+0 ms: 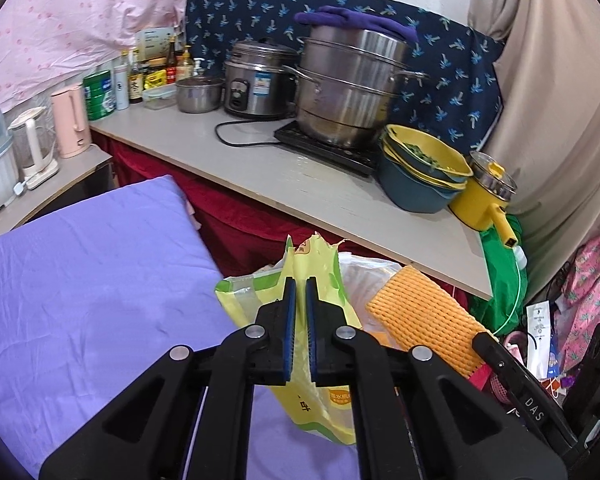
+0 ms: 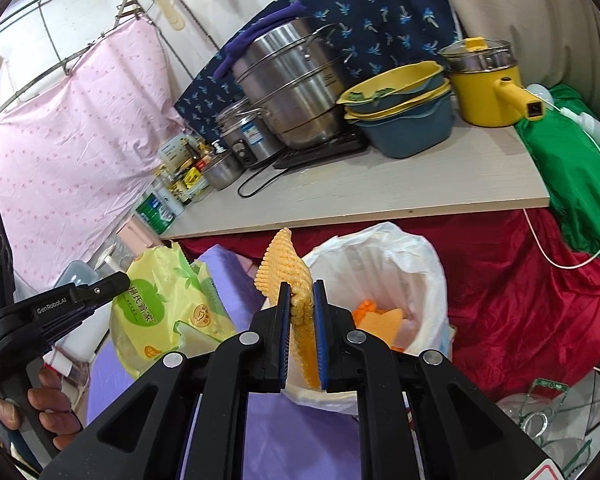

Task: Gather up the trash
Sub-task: 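Carry the bread bag and mesh pad over the bin and open both tools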

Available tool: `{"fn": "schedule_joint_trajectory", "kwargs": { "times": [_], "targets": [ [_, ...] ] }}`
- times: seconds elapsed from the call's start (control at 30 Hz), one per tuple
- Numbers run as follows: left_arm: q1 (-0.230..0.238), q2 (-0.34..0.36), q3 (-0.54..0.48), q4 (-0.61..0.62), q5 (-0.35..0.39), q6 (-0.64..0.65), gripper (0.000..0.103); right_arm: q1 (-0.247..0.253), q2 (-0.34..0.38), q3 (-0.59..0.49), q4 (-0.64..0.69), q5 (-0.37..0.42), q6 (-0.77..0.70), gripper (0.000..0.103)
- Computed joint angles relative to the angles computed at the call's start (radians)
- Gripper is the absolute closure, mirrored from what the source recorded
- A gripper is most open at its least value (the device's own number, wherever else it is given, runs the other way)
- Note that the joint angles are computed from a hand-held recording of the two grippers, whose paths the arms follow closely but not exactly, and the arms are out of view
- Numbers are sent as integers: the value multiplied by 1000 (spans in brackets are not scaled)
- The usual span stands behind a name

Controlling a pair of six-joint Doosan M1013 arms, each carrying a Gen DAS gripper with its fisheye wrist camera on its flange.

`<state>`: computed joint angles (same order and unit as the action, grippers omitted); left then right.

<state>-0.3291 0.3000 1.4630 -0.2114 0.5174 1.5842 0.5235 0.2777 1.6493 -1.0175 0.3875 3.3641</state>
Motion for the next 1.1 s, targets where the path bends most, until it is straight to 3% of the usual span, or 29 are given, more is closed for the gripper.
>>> {"fn": "schedule_joint_trajectory", "kwargs": {
  "times": [0.43,0.47,0.6,0.97,1.1],
  "targets": [
    [-52,106,-96,-19,64,45,95,-32,-9,39,28,14,15,92],
    [-51,117,-107,-26,75,48,93,-34,-6,38,36,12,8,92],
    [-51,132,-119,38,64,-26,65,-38,7,27,69,11,-25,92],
    [-21,128,-103,72,59,-91,58,-54,64,-31,224,-19,-195,91],
    [-16,122,-90,86,57,-100,54,-56,91,-63,260,-12,-228,82]
  ]
}}
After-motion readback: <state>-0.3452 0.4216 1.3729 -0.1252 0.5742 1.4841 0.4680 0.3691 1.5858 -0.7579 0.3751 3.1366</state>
